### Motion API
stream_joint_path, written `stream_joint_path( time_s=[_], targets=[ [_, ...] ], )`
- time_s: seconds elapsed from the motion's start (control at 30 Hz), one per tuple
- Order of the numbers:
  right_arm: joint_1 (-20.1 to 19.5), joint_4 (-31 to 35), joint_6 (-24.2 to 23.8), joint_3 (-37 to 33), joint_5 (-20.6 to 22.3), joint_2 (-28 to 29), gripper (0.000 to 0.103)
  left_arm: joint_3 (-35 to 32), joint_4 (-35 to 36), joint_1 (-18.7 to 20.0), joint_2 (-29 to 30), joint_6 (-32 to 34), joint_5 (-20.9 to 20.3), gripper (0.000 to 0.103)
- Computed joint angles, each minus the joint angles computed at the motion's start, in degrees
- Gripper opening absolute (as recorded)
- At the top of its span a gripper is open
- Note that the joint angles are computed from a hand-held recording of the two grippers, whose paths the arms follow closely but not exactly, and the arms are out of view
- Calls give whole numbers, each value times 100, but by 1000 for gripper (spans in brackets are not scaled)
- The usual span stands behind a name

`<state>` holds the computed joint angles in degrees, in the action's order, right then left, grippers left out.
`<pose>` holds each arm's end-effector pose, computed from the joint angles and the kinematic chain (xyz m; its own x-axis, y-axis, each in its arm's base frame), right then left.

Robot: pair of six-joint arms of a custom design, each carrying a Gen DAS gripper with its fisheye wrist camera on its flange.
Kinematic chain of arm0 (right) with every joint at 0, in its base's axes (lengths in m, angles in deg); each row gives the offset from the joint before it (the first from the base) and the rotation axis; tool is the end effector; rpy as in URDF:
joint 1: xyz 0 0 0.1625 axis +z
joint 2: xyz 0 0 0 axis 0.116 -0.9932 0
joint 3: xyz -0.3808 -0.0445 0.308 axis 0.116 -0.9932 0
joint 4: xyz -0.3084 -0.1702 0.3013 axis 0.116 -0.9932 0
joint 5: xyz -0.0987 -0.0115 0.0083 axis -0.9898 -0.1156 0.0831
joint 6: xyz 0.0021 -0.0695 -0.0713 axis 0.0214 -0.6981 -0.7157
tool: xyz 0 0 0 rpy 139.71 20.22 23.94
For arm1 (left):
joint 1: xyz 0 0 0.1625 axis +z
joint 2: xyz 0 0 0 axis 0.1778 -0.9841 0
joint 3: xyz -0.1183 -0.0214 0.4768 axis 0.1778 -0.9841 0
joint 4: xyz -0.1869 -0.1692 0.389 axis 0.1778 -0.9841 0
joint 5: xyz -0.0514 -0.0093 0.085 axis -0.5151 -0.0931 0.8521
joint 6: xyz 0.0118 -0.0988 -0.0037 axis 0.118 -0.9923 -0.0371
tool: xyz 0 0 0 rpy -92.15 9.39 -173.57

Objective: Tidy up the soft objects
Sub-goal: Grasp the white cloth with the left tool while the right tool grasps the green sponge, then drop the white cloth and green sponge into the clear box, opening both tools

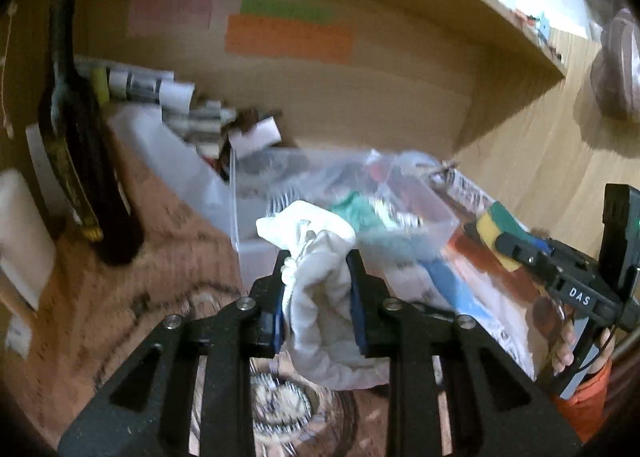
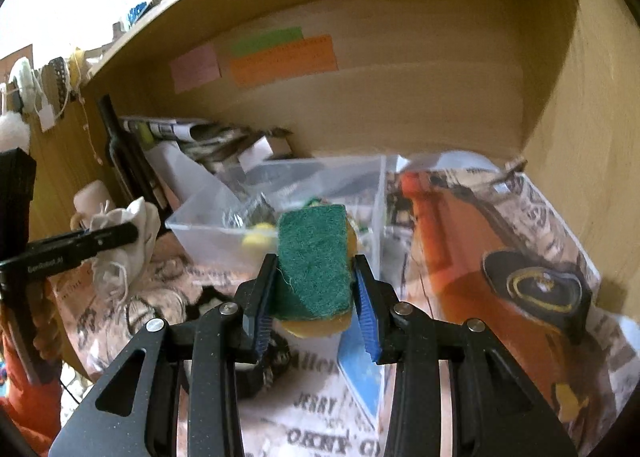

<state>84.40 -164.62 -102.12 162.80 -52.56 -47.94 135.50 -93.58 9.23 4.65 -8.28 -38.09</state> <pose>0.1242 -0.3003 0.2550 -0.8062 -0.2491 0.5366 -0.5766 0.5336 -0.6186 -0.2654 -0.3136 0.1473 -0.7836 0.3370 -0.5219 0.6101 0.5757 -0.5444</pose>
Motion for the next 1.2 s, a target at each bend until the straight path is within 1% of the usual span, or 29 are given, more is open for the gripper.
stream_joint_path(
  time_s=[0.1,0.3,0.37,0.5,0.67,0.93,1.2],
  targets=[
    [157,66,-23,-207,-9,89,33,-192,-129,134,56,329,98,26],
    [484,35,-121,-611,-183,389,33,-597,-475,459,332,960,227,26],
    [517,66,-172,-716,-198,464,33,-737,-583,583,462,1133,222,26],
    [583,330,-187,-979,-226,637,33,-999,-641,827,674,1359,211,26],
    [623,694,-283,-1240,-345,863,33,-1251,-562,1085,901,1459,216,26],
    [567,1131,-146,-1610,-616,1332,33,-1580,-322,1448,1290,1567,189,26],
    [476,1321,-152,-1790,-972,1632,34,-1738,29,1633,1490,1577,87,26]
  ],
)
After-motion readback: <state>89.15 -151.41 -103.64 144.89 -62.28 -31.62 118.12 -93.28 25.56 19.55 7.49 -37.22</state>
